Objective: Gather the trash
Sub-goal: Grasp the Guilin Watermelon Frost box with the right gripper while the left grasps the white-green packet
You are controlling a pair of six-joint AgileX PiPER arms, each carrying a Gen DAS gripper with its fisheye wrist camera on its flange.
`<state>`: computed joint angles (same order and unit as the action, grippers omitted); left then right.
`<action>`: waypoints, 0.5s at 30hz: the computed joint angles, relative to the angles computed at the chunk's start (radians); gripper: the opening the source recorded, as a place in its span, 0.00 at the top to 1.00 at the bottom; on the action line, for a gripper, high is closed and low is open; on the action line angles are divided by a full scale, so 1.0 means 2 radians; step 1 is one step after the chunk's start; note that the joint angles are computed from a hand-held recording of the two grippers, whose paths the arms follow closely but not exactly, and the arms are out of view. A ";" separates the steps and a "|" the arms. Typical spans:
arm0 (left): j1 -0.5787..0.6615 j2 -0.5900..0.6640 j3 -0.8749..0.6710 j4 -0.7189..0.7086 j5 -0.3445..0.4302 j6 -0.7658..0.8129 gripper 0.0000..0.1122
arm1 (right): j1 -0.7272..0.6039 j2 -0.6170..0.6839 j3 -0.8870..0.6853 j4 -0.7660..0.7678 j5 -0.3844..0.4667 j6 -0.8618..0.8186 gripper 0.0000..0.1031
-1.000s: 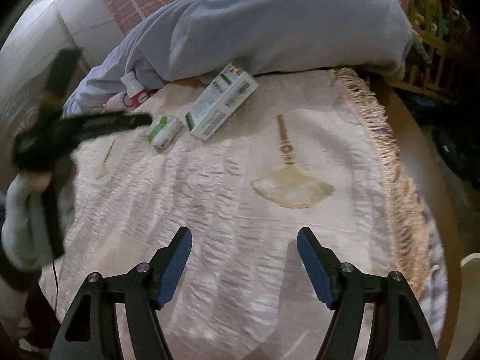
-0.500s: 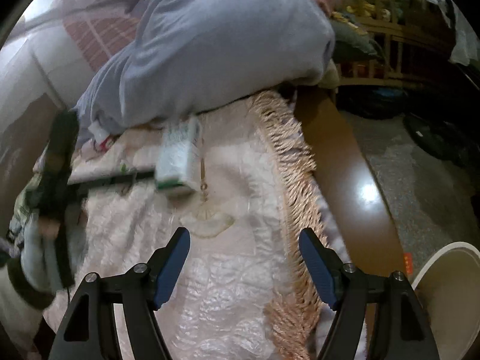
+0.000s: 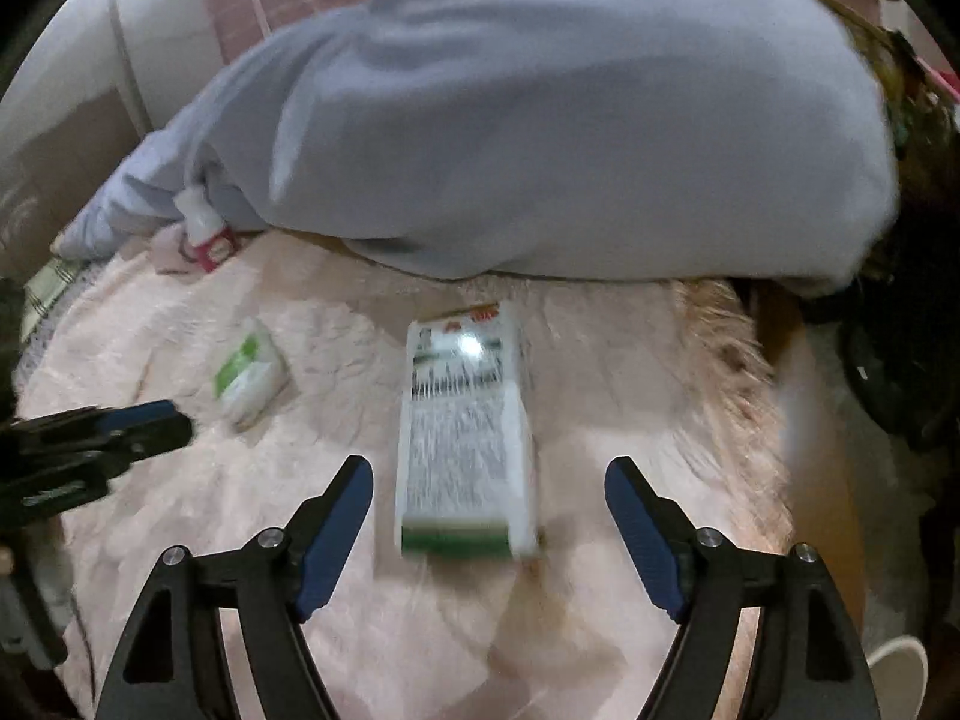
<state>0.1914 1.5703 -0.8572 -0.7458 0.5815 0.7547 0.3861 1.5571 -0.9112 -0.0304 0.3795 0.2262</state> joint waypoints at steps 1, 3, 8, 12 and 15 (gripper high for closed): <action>-0.002 0.009 -0.004 -0.006 -0.007 -0.007 0.61 | -0.001 0.017 -0.010 0.012 -0.002 -0.015 0.25; -0.016 0.021 -0.008 -0.012 -0.025 -0.026 0.58 | 0.004 0.038 -0.016 0.005 -0.013 -0.017 0.48; -0.052 0.070 -0.037 0.012 -0.067 -0.126 0.52 | -0.005 0.003 0.029 0.070 -0.028 -0.089 0.48; -0.062 0.106 -0.052 -0.019 -0.093 -0.150 0.42 | -0.024 -0.047 0.074 0.193 -0.028 -0.210 0.48; -0.087 0.117 -0.062 0.006 -0.119 -0.194 0.36 | -0.036 -0.054 0.092 0.233 -0.029 -0.251 0.48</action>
